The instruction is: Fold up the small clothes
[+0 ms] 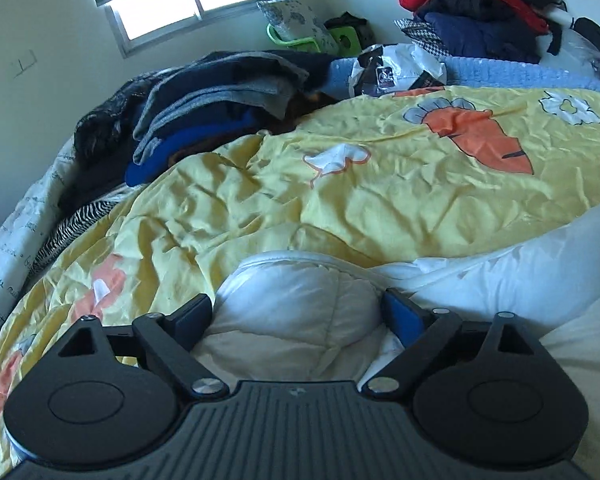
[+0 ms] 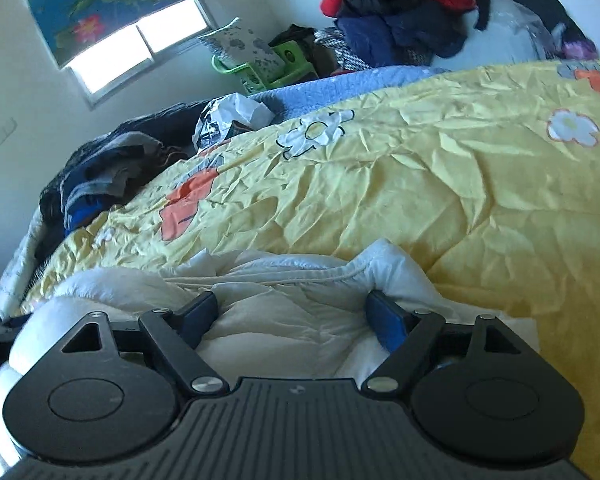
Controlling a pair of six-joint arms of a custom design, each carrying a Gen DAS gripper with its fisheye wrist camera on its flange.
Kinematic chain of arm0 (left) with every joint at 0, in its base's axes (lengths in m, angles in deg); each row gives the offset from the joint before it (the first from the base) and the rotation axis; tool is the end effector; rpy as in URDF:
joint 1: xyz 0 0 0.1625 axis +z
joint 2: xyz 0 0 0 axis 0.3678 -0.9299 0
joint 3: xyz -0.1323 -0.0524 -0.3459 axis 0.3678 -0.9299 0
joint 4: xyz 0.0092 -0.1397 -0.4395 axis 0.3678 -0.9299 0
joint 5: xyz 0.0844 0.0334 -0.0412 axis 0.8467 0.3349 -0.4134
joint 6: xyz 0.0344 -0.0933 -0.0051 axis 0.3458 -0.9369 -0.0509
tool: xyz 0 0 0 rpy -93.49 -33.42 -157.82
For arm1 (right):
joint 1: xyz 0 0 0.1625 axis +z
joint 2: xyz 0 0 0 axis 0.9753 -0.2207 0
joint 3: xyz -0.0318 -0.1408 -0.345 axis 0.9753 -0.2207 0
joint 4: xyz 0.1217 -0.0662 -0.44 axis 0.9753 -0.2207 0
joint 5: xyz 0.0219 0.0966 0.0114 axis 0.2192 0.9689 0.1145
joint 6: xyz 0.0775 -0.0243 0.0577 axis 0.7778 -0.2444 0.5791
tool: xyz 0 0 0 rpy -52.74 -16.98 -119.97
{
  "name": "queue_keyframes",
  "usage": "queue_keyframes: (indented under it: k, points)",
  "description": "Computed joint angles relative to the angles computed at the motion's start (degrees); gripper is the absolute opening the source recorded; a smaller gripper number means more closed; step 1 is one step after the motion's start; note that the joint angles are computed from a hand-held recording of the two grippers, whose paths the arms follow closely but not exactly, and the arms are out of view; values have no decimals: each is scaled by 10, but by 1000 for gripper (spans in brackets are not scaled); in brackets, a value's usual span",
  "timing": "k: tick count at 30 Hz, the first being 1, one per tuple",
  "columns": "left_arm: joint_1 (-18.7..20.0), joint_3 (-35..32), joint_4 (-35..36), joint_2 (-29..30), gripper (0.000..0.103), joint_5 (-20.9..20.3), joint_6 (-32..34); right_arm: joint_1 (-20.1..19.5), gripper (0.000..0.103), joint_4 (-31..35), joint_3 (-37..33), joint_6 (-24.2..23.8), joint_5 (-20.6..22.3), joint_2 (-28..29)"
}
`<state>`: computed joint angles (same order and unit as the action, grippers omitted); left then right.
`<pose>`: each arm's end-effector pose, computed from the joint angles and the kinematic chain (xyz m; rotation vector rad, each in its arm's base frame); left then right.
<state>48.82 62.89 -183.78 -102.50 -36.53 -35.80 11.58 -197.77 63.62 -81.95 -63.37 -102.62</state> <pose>-0.0336 -0.7400 0.1366 0.4071 1.8405 -0.9500 0.1024 -0.7530 0.0742 0.3521 -2.5696 1.1519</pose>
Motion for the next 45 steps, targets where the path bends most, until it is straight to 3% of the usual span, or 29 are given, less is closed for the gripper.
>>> queue_keyframes:
  k: [4,6,8,10,12,14,17,19,22,24,25,29,34,35,36,37,38,39,45]
  points:
    - [-3,-15,-83,25,94,-6,72,-4,84,-26,7,4,15,2]
    - [-9,2,-191,25,94,-38,158,1,82,-38,22,2,4,-9]
    - [-19,56,-300,-3,93,-84,178,2,81,-107,72,45,12,-37]
    - [-32,166,-325,-79,93,-113,105,-16,82,-160,163,113,100,-97]
    - [-49,281,-275,-173,93,-101,4,-41,91,-190,275,138,194,-175]
    - [-66,373,-221,-250,93,-61,-74,-53,100,-221,369,141,202,-234]
    - [-73,485,-138,-354,93,-40,-239,-66,99,-269,476,161,175,-291]
    - [-71,528,-90,-395,93,-16,-359,-85,97,-319,528,193,188,-306]
    - [-46,559,20,-449,93,-47,-539,-114,97,-332,561,244,217,-311]
    - [-38,562,36,-456,93,-63,-602,-129,102,-340,558,289,225,-294]
    - [-42,564,8,-448,93,-62,-600,-127,93,-364,552,293,222,-278]
    - [-29,535,29,-433,93,-123,-630,-118,94,-383,512,311,234,-231]
    - [-30,496,0,-375,92,-89,-625,-75,77,-370,458,278,143,-191]
    - [-34,496,-2,-372,86,-79,-629,-71,65,-365,448,283,132,-185]
    - [-38,493,2,-367,78,-63,-626,-71,46,-358,446,287,124,-185]
    - [-42,487,18,-362,60,-44,-617,-72,32,-348,442,289,118,-182]
    - [-43,483,29,-360,49,-39,-601,-78,31,-352,440,290,127,-176]
    - [-41,486,43,-366,45,-49,-594,-80,27,-363,440,286,134,-170]
    - [-41,484,125,-398,29,-63,-600,-69,21,-365,444,270,120,-174]
